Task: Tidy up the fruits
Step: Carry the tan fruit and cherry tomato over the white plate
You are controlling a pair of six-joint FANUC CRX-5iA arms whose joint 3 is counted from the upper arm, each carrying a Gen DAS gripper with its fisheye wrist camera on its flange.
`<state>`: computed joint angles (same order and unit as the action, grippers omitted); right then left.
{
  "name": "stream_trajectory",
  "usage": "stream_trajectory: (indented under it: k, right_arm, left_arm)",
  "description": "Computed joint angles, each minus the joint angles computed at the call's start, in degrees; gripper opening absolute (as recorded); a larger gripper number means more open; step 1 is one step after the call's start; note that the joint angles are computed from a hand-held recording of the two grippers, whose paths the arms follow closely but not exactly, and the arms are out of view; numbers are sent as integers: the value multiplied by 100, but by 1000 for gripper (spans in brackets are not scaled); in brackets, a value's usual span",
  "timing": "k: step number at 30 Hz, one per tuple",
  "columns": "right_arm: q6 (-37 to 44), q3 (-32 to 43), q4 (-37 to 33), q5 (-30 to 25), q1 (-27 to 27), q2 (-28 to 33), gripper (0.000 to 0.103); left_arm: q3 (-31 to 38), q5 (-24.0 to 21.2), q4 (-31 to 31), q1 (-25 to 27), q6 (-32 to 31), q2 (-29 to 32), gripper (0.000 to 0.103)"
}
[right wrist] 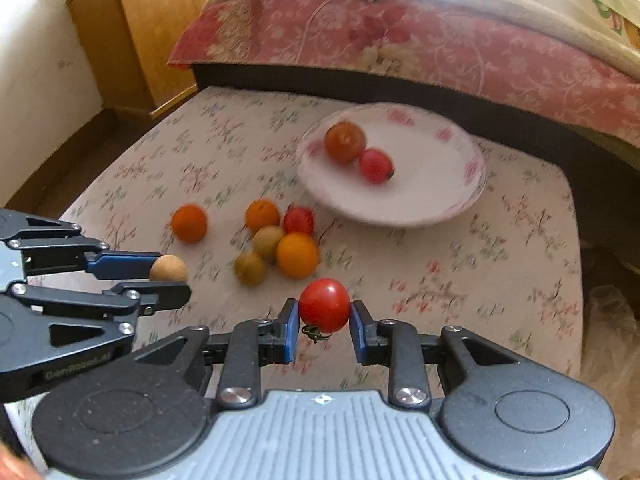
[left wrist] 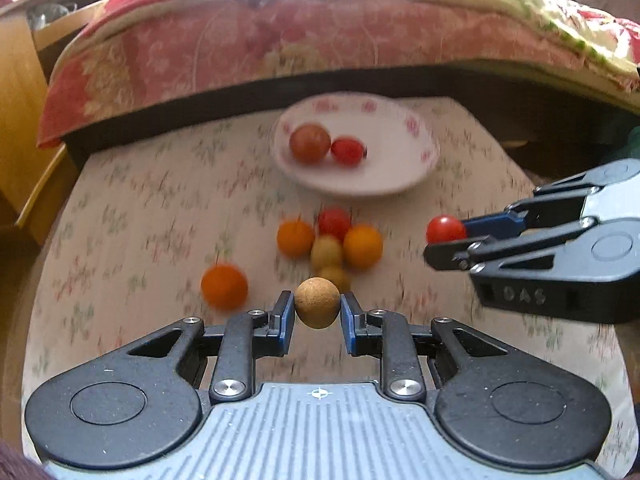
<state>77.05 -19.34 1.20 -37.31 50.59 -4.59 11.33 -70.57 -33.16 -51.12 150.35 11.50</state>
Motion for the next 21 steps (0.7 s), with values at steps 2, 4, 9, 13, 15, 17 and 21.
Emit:
stream_trajectory:
  k: [2,4,9,13,15,17,21]
  right_arm:
    - [-57,75,45,116,-41,70,31]
    - [-66,135,75,217,-104,124,31]
    - [-74,356,77,303,-320,388,31]
    - [29,559,39,335,-425,628,31]
    - [81,611,41,366,-447,697,31]
    - [91,643,70,403,-475,759,31]
    - [167,760,-13,382,-556,859,31]
  left_arm:
    - [87,90,-35,96,-107,55,32]
    - [180,141,-80,164,-218,115,32]
    - [323,366,-29,409,-401,265,32]
    - [469,448,-4,522,-551,396,32]
    - [546,460,-27,548,-619,469,32]
    - [595,464,-34,570,-693,521,32]
    - [661,501,10,637,-781,608,32]
